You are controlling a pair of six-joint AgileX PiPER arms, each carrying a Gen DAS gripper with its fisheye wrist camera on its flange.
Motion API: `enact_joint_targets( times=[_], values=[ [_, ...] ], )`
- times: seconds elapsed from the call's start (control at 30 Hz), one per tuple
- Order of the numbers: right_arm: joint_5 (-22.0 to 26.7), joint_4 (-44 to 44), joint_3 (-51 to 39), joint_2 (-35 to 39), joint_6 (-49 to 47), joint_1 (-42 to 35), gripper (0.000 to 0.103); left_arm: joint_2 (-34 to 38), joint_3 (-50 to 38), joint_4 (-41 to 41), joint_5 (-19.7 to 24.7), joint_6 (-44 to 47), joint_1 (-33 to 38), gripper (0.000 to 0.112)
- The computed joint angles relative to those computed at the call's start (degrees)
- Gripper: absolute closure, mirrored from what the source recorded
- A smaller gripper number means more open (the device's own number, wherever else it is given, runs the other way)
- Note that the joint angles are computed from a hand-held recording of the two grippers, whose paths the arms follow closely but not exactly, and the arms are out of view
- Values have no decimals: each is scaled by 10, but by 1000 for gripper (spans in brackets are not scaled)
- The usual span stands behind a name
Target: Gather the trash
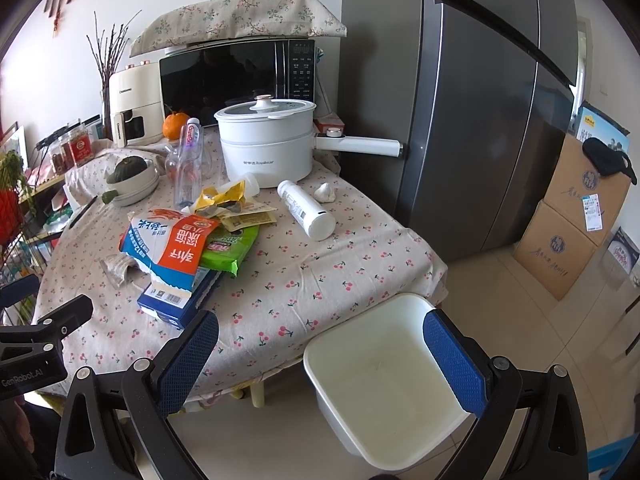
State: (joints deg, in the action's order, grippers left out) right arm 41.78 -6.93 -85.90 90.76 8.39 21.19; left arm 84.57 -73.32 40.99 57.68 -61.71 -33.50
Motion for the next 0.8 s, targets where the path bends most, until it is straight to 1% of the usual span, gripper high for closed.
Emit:
enact_joint_targets(
  times=[0.53, 0.63, 0.7, 0.8],
  values=[
    [4, -1, -3, 3, 4, 1, 0, -6, 0, -8, 2, 10, 7, 10],
    [21, 5, -17, 12, -5, 1, 0, -10, 7, -15, -15, 21, 14, 10],
    [36, 24, -32, 18, -26, -5, 0, -11, 7, -42, -35, 47, 30, 10],
    [88, 52, -93, 43, -54, -18, 0, 0, -10, -98, -47, 103, 65, 10]
  ],
)
